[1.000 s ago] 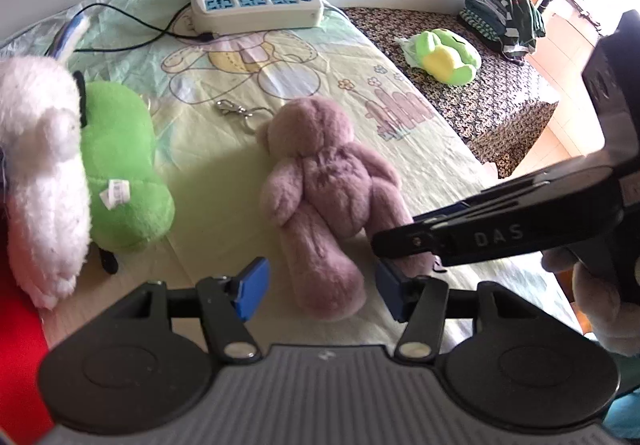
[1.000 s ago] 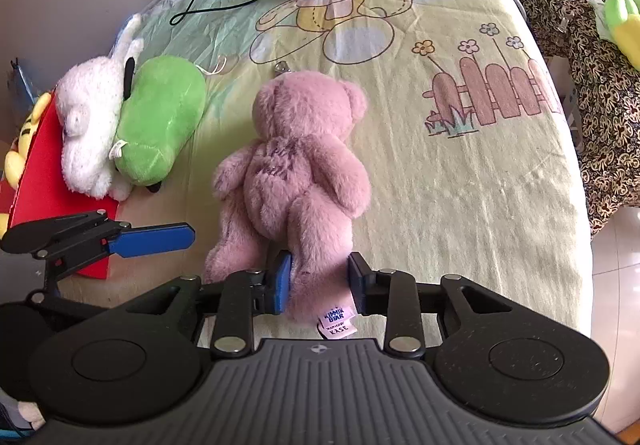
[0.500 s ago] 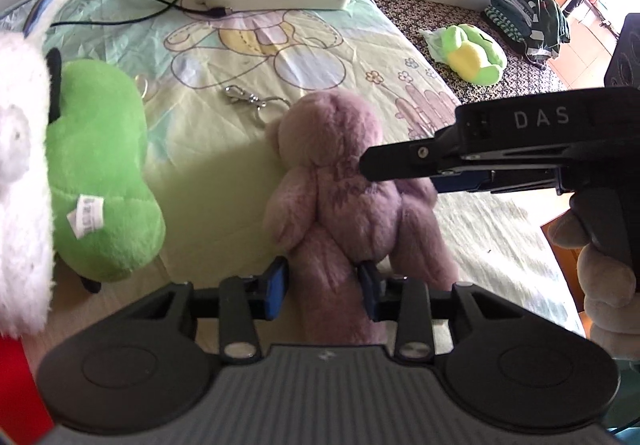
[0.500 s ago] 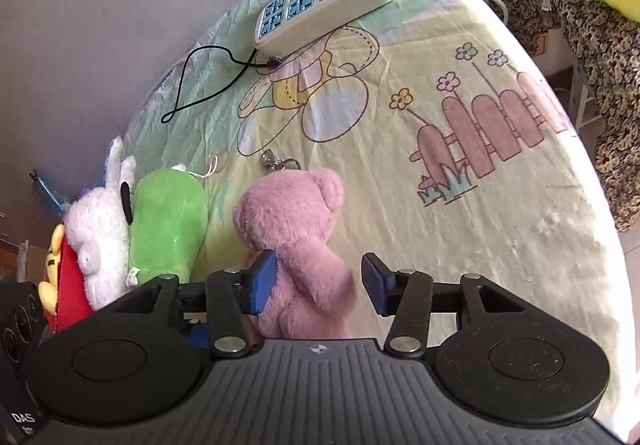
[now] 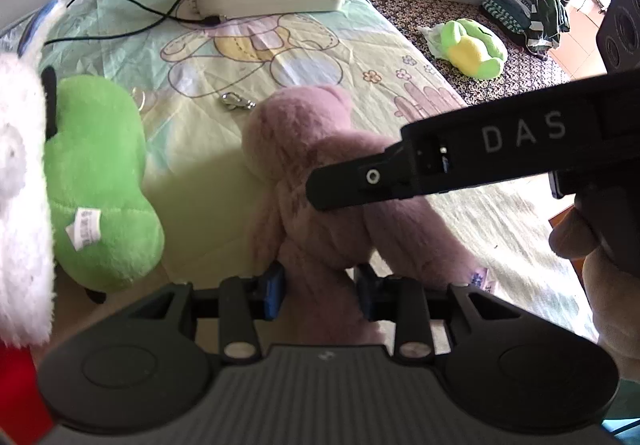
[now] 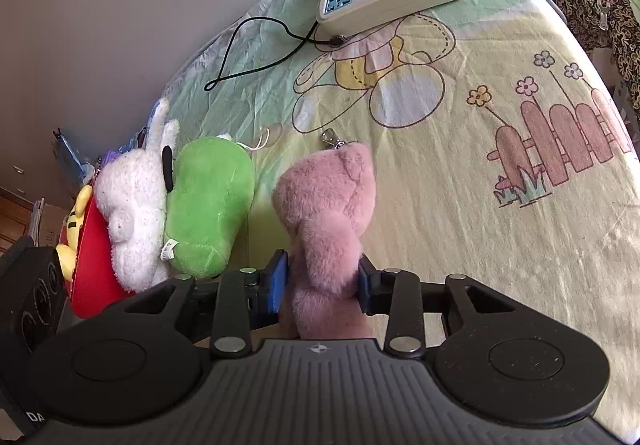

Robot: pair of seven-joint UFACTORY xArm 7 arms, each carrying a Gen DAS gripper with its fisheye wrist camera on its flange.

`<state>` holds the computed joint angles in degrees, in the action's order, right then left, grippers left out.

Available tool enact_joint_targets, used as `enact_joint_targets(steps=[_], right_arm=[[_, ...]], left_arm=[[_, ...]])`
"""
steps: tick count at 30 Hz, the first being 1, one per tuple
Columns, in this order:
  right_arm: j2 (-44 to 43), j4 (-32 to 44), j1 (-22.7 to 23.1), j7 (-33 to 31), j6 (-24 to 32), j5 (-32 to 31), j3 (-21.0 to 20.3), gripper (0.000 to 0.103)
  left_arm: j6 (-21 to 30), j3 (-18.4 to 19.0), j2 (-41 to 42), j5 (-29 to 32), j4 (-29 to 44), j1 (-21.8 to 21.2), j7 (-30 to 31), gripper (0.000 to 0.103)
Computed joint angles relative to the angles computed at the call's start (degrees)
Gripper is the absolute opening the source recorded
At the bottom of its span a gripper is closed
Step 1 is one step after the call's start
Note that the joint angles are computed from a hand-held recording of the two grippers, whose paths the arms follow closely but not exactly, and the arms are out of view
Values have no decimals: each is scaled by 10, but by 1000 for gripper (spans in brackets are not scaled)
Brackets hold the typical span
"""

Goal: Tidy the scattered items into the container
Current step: 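Lift the pink teddy bear with the right gripper toward the red box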

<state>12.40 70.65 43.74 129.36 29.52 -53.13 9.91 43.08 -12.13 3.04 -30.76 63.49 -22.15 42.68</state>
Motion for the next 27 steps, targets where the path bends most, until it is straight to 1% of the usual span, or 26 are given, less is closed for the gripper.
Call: enact_joint_targets(steps=[5,8,11,17,22,24,27], right_arm=[[0,5,3,-15,14,16,5,36],[0,28,17,-34,60,16,12,36],[-4,47,30,-40,102,4,18,35],[1,102,62,-39,202,-47,33,35],[37,177,108,-59,290,-106,33,35],[50,204,124,-71,310,-126,27,35],[74,250,147,-84,331,-150,16,35]], left_arm=[[-18,-2,-14,18,-16,-6,-8,27],[-22,1,-35,-2,-28,-7,7,27],[-25,8,-63,-33,-40,-9,30,27],[-30,32,-120,-95,-60,-19,69,27],[-27,61,-166,-140,-75,-22,102,27],[-25,73,-182,-156,-80,-22,116,27],[-7,97,-196,-181,-74,-16,141,27]])
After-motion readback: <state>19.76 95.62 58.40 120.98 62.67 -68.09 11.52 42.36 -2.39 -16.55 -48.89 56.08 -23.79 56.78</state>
